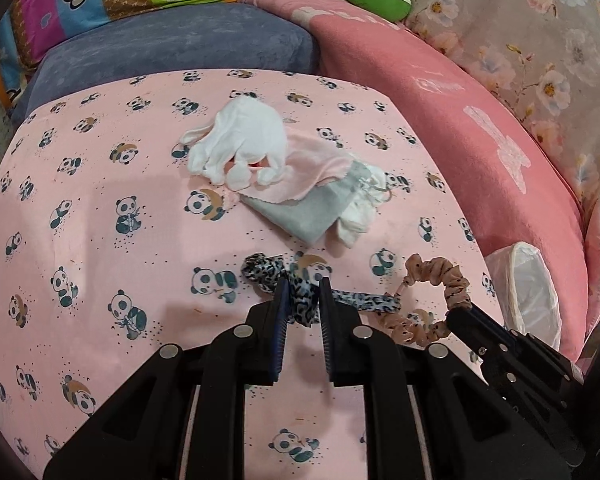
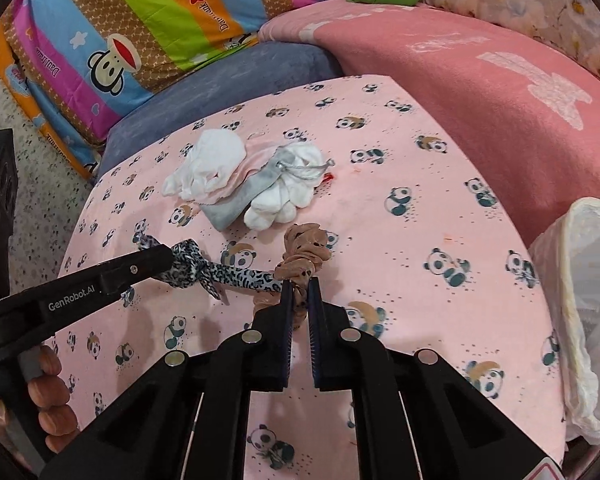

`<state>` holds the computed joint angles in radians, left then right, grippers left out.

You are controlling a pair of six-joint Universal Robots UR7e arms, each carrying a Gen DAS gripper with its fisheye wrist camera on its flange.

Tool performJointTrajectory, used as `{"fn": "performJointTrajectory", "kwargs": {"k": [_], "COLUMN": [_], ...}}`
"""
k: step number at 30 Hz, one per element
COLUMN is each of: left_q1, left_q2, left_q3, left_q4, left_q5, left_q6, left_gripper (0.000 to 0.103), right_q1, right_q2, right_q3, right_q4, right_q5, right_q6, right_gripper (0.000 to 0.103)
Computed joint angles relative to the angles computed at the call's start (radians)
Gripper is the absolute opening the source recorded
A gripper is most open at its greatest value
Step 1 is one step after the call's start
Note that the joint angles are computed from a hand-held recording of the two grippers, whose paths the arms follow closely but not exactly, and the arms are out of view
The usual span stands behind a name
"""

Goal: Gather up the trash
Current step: 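Carry both scrunchies over the white lined bin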

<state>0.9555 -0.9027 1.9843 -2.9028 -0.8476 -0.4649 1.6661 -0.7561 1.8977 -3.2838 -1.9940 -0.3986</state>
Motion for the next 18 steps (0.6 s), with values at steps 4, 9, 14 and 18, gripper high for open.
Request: {"fn": "performJointTrajectory", "kwargs": {"k": [4, 9, 14, 18], "left_q1": [-0.04, -0.084, -0.086, -0.063], "left_q2": [0.023, 0.06, 0.072, 0.065], "left_q3": [-0.016, -0.044, -0.047, -0.032], "left_q4": [-0.003, -0.013, -0.011, 0.033], "left_q5": [0.004, -0.001, 0.011, 0.061], "left_q6": [0.022, 0.049, 0.025, -0.035], "left_gripper": [0.01, 0.007, 0.008, 0.051], "right_q1": [-0.01, -0.022, -0.041, -0.058], "right_q2": [-0.067, -0.144, -0.209, -0.233], "right_q3": [0.056, 0.112, 0.145, 0.154], "right_q4": [-0.056, -0.112, -0.116, -0.106], "right_q5": [0.011, 0.018, 0.029, 0.05], "right_q6": [-0.01, -0.022, -0.026, -0.034], "right_gripper": [0.008, 0.008, 0.008, 0.008]}}
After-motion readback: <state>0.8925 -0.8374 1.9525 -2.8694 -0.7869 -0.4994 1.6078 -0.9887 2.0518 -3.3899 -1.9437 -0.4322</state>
